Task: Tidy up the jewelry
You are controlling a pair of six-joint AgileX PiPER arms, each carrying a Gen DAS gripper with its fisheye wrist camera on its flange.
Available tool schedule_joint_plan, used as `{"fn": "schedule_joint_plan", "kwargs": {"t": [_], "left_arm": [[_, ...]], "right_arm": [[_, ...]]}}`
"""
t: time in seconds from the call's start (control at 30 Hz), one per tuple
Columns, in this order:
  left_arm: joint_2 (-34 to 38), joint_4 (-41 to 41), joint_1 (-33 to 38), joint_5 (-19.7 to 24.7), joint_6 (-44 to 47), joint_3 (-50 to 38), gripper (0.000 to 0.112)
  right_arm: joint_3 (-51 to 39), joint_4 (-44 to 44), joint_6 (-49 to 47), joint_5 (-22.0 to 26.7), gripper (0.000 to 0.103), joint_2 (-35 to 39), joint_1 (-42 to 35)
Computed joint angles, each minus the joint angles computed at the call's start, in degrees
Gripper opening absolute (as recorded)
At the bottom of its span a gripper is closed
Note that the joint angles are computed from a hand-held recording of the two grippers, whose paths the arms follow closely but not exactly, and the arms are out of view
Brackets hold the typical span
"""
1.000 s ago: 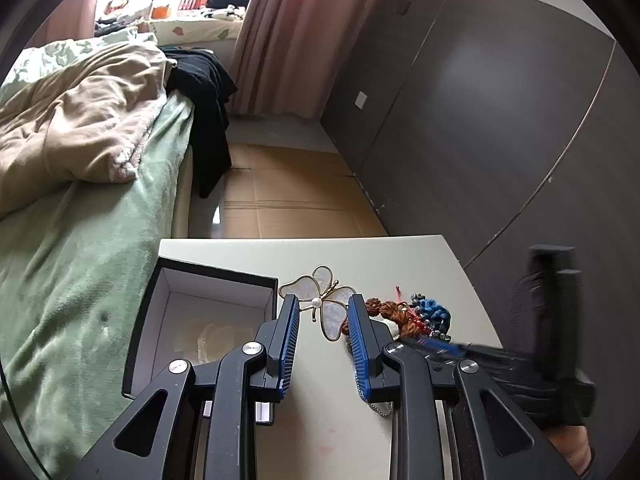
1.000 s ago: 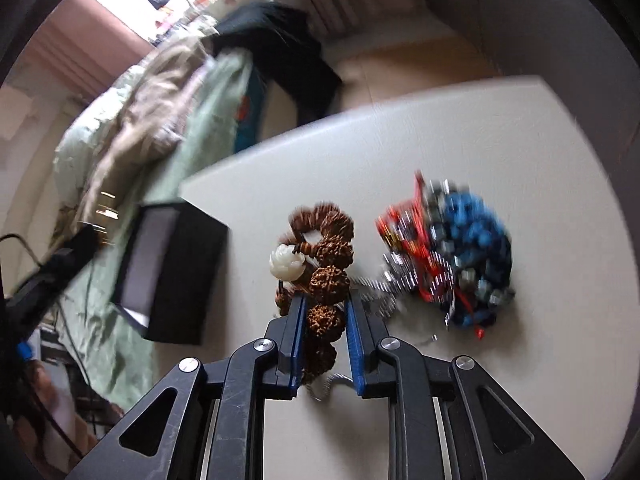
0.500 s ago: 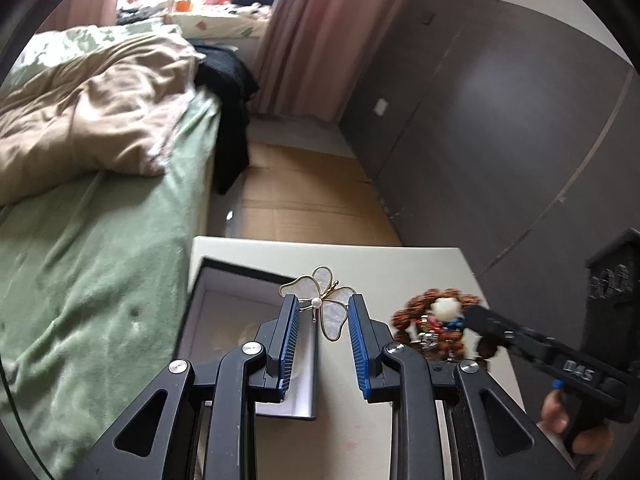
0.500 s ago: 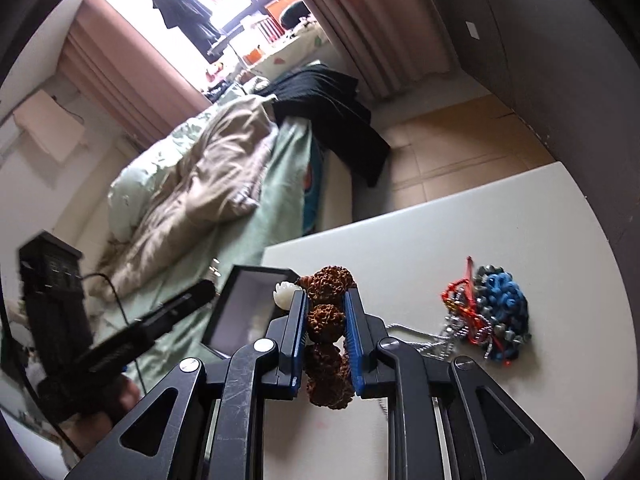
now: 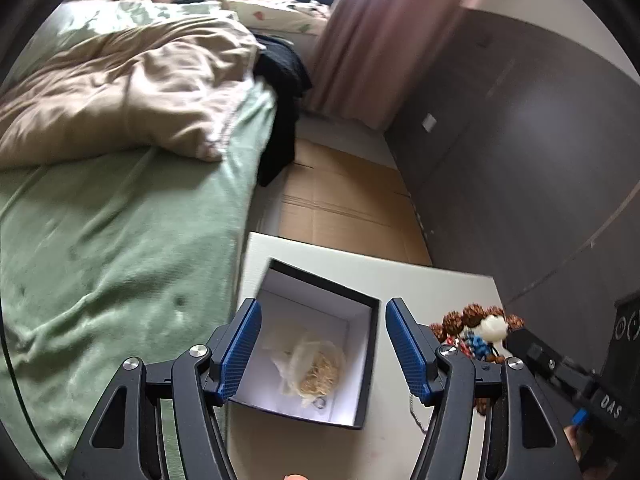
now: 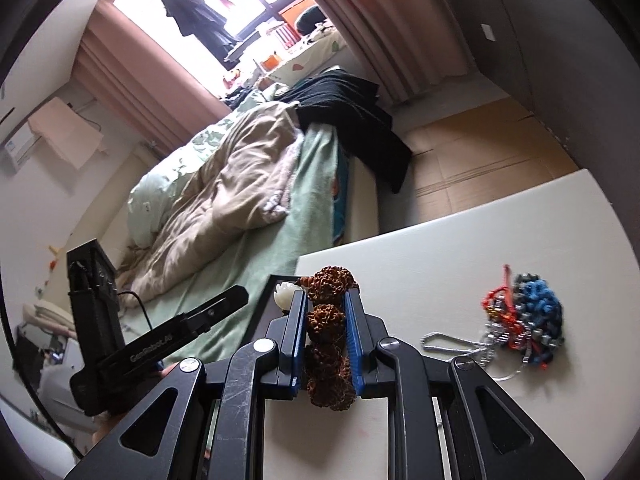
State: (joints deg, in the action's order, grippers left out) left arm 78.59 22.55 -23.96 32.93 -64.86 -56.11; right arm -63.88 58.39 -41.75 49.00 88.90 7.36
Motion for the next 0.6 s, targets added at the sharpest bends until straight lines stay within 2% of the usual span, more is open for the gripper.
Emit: {"fn": "schedule_joint_plan", "kwargs": {"t": [0.13, 0.33, 0.43, 0.5, 0.57, 0.6], "left_arm": [[-2.3, -3.9, 4.2, -1.2, 3.1, 2.1, 0.066], [-5.7, -5.5, 8.5, -1.9, 3.9, 4.9, 0.066], [-6.4, -6.1, 10.0, -2.0, 4.0, 5.6, 0.066], [-6.7, -6.5, 10.5, -2.1, 4.3, 5.9, 0.066], [-6.5, -6.2, 10.3, -2.0, 4.2, 5.7, 0.066], [-6.3, -6.0, 10.0, -1.9, 4.1, 5.6, 0.066]], "right_arm": [[-1.3, 0.5, 0.7, -0.6, 0.02, 1.1, 3.0], [-3.0, 0.0, 2.6, -4.2, 0.02, 3.2, 7.6], [-3.2, 2.5, 1.7, -5.8, 0.021, 4.9, 9.9], [-4.5, 2.1, 2.0, -3.8, 0.025, 6.8, 10.4], [-5.4, 1.4, 2.7, -1.7, 0.036, 8.0, 10.1], [-5.2, 1.0, 2.9, -1.6, 0.038, 7.9, 9.6]]}}
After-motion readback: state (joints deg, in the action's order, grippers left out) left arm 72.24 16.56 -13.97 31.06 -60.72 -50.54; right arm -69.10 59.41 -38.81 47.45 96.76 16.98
